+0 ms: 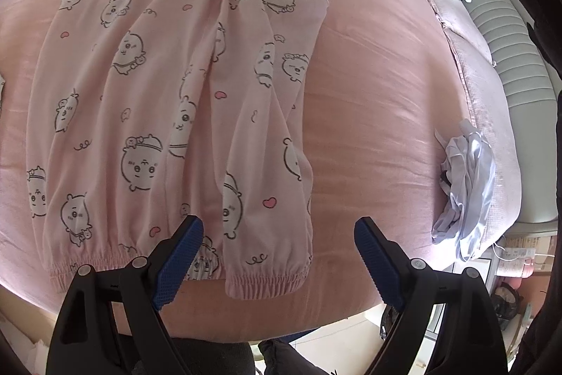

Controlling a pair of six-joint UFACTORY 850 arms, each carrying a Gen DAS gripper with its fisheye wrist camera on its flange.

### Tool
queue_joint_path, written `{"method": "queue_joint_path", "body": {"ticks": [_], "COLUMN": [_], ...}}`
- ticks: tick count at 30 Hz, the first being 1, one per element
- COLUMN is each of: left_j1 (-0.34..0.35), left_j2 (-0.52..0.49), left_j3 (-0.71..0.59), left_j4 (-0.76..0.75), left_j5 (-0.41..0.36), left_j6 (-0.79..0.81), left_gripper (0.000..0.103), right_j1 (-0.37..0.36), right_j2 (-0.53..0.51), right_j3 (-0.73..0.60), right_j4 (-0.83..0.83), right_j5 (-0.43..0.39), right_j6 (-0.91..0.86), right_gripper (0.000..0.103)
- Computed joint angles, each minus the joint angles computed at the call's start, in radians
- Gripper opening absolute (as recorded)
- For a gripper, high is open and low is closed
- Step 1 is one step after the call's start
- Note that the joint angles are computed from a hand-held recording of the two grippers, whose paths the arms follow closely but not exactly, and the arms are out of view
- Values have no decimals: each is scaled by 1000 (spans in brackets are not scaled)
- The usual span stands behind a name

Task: Fold clothes

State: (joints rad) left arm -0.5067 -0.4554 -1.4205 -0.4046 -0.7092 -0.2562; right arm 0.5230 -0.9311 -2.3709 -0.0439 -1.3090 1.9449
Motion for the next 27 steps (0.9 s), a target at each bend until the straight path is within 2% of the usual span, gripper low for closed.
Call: {"method": "queue_joint_path", "body": {"ticks": [8,11,15,18,22,27], "left_j1": [2,0,-4,-15,-13,-7], "left_j2": [3,-10,-33,-26,-37,-63], "left_j3": [6,-9,-27,-23,-26,-41], "left_j4": [37,25,-55,-41,-35,26], "left_j5": [3,5,0,20,-13,-77], "left_j6": [-42,-36,37,59,57,-17], "left_gripper": [88,88,88,88,88,88], "right_j1": [-10,-14,-17,-20,-21,-23], "right_j2": [-31,-18,0,-9,-27,6], "right_j3": [-32,-1,44,34,5,69], "right_j4": [10,11,13,16,14,16], "right_j5": [-7,17,57,60,57,100], "right_j6": [-20,-7,10,0,-13,-9], "right_gripper": [69,69,69,69,69,69]}}
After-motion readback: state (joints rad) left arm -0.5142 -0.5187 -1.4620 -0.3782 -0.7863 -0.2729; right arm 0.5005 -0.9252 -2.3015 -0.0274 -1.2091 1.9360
